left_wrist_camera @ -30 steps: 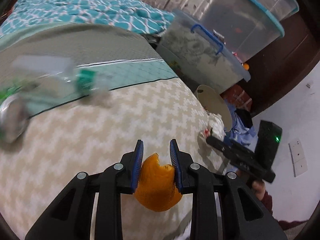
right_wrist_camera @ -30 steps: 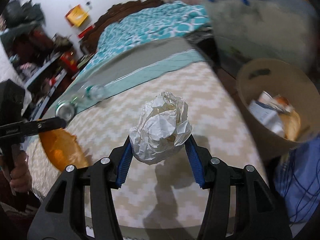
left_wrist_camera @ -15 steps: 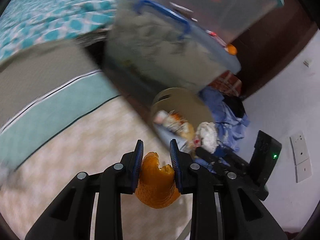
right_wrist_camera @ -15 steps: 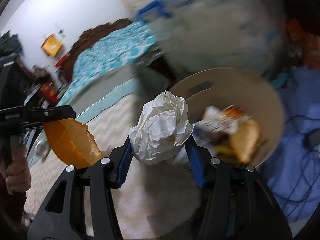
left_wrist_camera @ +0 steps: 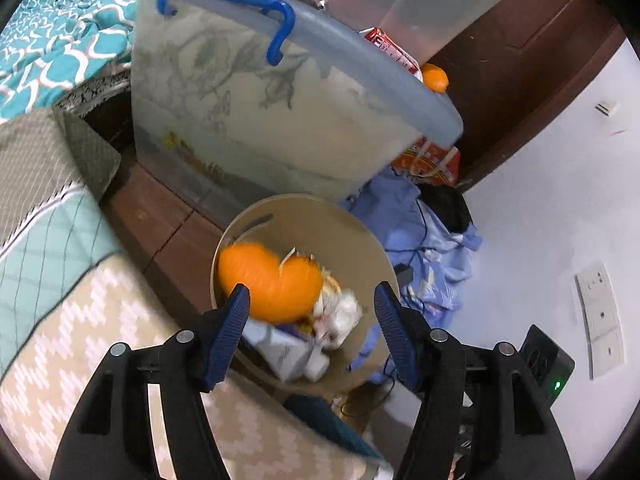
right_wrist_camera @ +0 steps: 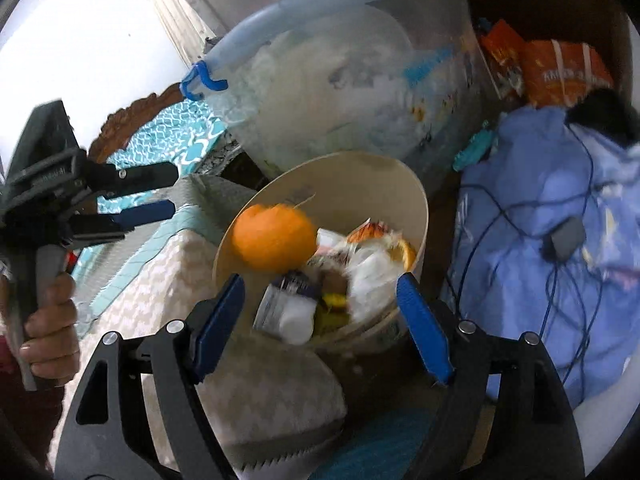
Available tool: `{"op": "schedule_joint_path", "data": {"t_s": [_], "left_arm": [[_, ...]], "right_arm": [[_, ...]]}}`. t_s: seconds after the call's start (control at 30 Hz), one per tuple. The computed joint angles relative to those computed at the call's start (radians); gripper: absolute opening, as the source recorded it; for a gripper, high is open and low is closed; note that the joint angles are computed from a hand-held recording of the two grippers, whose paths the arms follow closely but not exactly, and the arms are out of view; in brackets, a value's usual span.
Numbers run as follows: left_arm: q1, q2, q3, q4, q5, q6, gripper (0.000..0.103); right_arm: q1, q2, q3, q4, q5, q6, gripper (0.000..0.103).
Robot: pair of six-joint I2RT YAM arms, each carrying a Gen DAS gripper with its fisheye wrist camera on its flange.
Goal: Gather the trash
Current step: 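Carry the peel and tissue over the beige bin and open both tools, then move both tools back to the bed and grasp the crushed green can with the left tool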
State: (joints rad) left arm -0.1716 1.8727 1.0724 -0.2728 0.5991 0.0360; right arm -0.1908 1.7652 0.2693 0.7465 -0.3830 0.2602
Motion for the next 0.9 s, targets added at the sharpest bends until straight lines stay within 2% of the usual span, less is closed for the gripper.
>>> {"op": "schedule_joint_path", "data": {"t_s": [0.13, 0.3, 0.4, 0.53, 0.63, 0.7, 0.8, 0.9], "left_arm": [[0.092, -0.088, -0.111, -0.043, 0.052, 0.102, 0.061], [0.241, -0.241, -0.244, -0.141, 0.074, 0.281, 0.061], [0.414, -0.325, -0.306, -0.247, 0.102, 0.460, 0.061], [0.768, -0.338, -0.307, -0.468, 0.137, 0.807, 0.061], [1.033, -0.240, -0.214, -0.619, 0.129, 1.035, 0.062], [1.178, -0.133, -0.100, -0.702, 0.129, 1.109, 0.062], [1.335, 0.065, 0.123, -0.818, 0.150, 1.119, 0.062], [1.432, 0.236, 0.343, -0.909, 0.185, 1.071, 0.062]], "right_arm": [[0.075, -0.032, -0.055, 0.048, 0.017, 0.059, 0.076], [0.241, -0.080, -0.050, 0.055, 0.048, 0.140, 0.064], [0.372, -0.082, -0.011, 0.036, 0.094, 0.181, 0.056], [0.565, -0.055, 0.080, -0.028, 0.176, 0.230, 0.052], [0.716, 0.002, 0.188, -0.089, 0.224, 0.257, 0.052], [0.798, 0.050, 0.273, -0.133, 0.220, 0.270, 0.052], [0.937, 0.151, 0.484, -0.269, 0.226, 0.253, 0.051], [1.045, 0.283, 0.747, -0.432, 0.232, 0.200, 0.042]]}}
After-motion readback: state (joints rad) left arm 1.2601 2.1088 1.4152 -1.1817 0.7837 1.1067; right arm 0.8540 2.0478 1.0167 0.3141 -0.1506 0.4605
